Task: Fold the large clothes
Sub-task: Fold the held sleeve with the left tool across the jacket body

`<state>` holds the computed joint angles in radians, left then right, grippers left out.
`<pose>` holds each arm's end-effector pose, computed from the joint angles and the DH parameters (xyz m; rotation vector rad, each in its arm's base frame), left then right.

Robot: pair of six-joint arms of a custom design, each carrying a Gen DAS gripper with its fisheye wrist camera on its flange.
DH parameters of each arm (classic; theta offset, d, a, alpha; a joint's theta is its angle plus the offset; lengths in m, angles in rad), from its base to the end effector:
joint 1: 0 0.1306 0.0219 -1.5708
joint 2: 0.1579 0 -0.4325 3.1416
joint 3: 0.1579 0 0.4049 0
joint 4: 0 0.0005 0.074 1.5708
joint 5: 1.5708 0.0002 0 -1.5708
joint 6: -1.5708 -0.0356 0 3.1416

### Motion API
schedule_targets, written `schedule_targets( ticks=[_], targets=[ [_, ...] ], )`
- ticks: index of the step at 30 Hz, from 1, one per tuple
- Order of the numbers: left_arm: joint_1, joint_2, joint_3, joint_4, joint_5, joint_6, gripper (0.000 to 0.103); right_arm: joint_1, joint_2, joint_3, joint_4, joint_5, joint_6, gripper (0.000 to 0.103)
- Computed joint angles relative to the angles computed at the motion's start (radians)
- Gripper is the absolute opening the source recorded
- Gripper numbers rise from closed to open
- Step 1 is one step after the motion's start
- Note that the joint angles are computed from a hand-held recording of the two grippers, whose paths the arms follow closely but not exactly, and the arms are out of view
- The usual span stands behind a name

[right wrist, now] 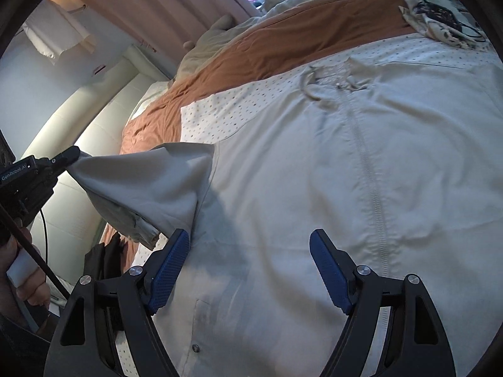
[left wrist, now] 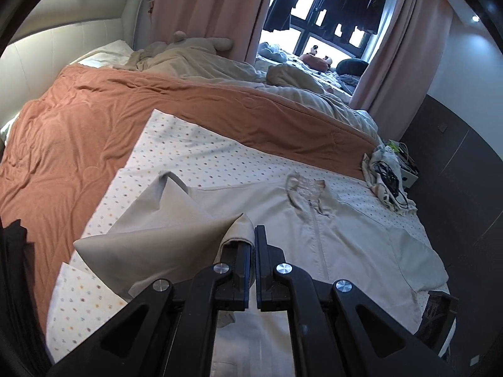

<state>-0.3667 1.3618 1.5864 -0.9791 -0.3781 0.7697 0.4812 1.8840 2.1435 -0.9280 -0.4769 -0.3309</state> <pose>0.4456 -0.1576 0.5792 -0.6350 2.1751 -0.1613 0.6064 0.3345 0.5543 -0.4457 2.2882 0.9600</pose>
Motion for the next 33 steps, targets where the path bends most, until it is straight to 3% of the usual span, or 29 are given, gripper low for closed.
schedule_targets(
  ticks=[4,9,17,19,20,21,22,26,33],
  targets=[
    [-0.029,0.023,-0.043,0.085,0.043,0.04,0.004,-0.038,-0.081,-0.122,0.041,0.008,-0.026,0.078],
    [-0.051,0.075,-0.088,0.196,0.118,0.082,0.005,-0.081,-0.126,-0.168,0.052,0.02,-0.076,0.078],
    [-0.058,0.161,-0.118,0.278,0.204,0.235,0.007,-0.123,-0.178,-0.234,0.076,0.028,-0.125,0.078],
    [-0.062,0.172,-0.124,0.273,0.204,0.272,0.019,-0.125,-0.18,-0.242,0.081,0.034,-0.132,0.078],
    [-0.064,0.171,-0.135,0.28,0.21,0.293,0.049,-0.124,-0.179,-0.239,0.079,0.041,-0.133,0.078],
    [-0.064,0.16,-0.162,0.32,0.217,0.312,0.092,-0.124,-0.185,-0.247,0.081,0.043,-0.132,0.078],
    [-0.068,0.145,-0.191,0.365,0.218,0.33,0.103,-0.124,-0.186,-0.249,0.083,0.045,-0.132,0.078],
    [-0.08,0.107,-0.217,0.363,0.187,0.348,0.103,-0.115,-0.184,-0.247,0.079,0.051,-0.124,0.078],
    [-0.131,-0.035,-0.302,0.286,-0.023,0.412,0.103,-0.074,-0.192,-0.242,0.093,0.048,-0.043,0.078]
  ],
)
